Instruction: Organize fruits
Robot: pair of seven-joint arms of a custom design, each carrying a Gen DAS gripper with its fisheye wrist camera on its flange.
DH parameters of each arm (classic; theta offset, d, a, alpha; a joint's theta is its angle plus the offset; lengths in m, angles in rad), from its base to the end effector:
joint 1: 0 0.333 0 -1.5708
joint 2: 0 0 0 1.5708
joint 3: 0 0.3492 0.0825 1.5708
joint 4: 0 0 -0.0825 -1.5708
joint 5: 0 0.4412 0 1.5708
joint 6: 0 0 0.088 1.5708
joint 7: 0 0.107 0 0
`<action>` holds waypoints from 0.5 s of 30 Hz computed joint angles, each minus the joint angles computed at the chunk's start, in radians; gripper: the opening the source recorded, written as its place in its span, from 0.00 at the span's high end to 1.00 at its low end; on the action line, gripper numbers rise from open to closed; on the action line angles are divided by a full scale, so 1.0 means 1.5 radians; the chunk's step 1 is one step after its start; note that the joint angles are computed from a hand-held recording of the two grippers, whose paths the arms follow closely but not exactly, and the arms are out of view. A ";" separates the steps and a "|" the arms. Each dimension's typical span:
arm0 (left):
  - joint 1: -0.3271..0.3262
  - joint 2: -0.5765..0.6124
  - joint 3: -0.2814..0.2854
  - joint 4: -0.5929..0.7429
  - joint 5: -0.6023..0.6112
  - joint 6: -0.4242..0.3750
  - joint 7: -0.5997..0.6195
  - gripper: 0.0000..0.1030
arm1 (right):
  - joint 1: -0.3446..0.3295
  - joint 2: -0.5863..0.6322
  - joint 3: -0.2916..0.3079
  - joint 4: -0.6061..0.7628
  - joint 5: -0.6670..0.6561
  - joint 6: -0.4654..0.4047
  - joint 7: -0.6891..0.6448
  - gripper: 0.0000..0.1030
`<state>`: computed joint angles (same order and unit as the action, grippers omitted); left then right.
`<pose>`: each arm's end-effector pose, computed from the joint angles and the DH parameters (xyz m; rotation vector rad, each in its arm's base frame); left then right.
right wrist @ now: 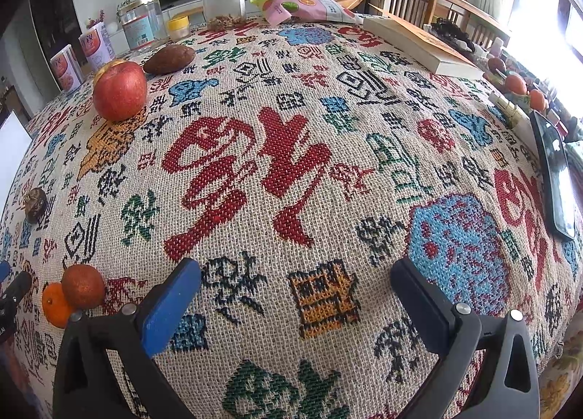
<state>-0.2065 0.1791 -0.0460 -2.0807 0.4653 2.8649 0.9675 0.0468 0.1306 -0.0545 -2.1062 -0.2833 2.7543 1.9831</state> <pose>0.6388 -0.1894 0.4029 -1.8070 1.9100 -0.6359 0.6536 0.0073 0.4101 -1.7577 2.1131 -0.6078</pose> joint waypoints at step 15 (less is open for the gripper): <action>0.000 0.000 0.000 0.000 -0.001 0.000 0.000 0.05 | -0.001 -0.002 0.001 -0.001 0.007 -0.004 -0.002 0.00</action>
